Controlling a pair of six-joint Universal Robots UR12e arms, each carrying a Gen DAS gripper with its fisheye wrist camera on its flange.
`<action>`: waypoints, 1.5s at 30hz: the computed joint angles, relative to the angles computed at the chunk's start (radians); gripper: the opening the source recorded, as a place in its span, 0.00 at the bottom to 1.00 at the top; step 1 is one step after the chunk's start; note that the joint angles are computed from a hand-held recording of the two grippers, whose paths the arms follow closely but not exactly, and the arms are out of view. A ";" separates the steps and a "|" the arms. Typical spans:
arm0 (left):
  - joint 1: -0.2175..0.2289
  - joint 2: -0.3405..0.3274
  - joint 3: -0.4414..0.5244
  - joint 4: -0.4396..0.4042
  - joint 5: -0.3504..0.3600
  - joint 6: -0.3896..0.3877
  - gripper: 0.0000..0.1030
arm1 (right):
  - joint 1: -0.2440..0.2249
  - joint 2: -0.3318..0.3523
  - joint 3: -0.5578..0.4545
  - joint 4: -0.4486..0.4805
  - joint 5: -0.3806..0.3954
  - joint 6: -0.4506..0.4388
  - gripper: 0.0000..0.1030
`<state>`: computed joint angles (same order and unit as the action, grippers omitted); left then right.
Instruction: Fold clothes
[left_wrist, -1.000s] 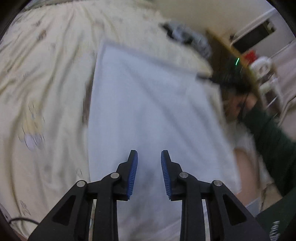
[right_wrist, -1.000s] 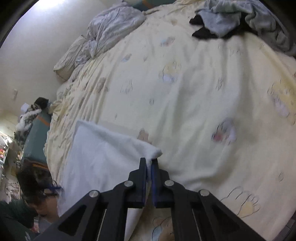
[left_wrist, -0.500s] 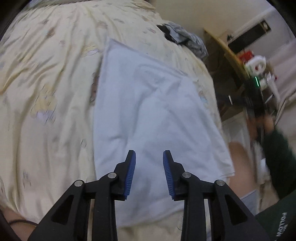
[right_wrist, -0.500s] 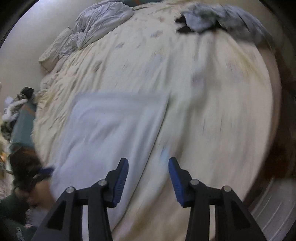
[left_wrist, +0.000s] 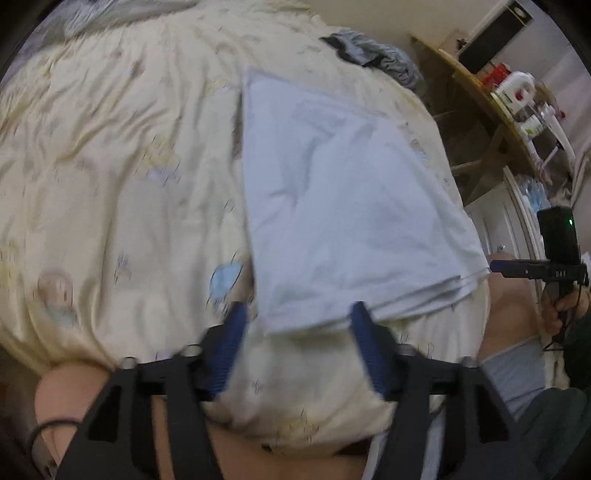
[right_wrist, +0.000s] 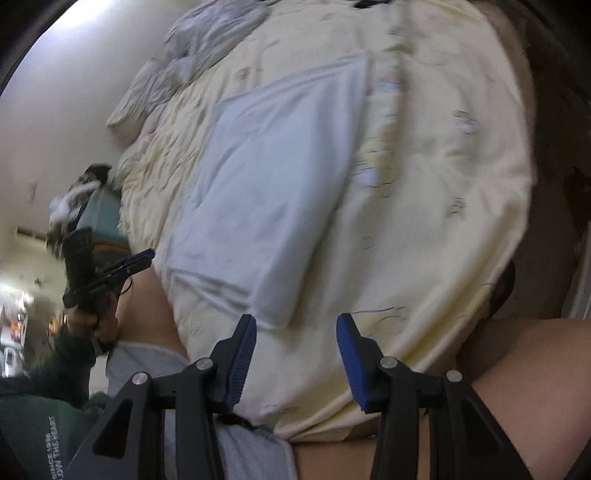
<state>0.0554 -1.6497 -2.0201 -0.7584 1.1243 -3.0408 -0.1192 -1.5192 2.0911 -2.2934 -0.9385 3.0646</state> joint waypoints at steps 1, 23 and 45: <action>0.006 0.001 -0.001 -0.012 -0.002 -0.015 0.72 | 0.004 0.002 0.001 -0.011 0.011 0.005 0.45; 0.048 -0.043 -0.020 0.121 -0.163 -0.243 0.03 | 0.060 -0.022 -0.007 0.031 -0.159 -0.093 0.45; -0.014 -0.035 0.028 -0.072 0.035 -0.095 0.08 | 0.138 -0.007 -0.043 0.064 -0.474 -0.073 0.11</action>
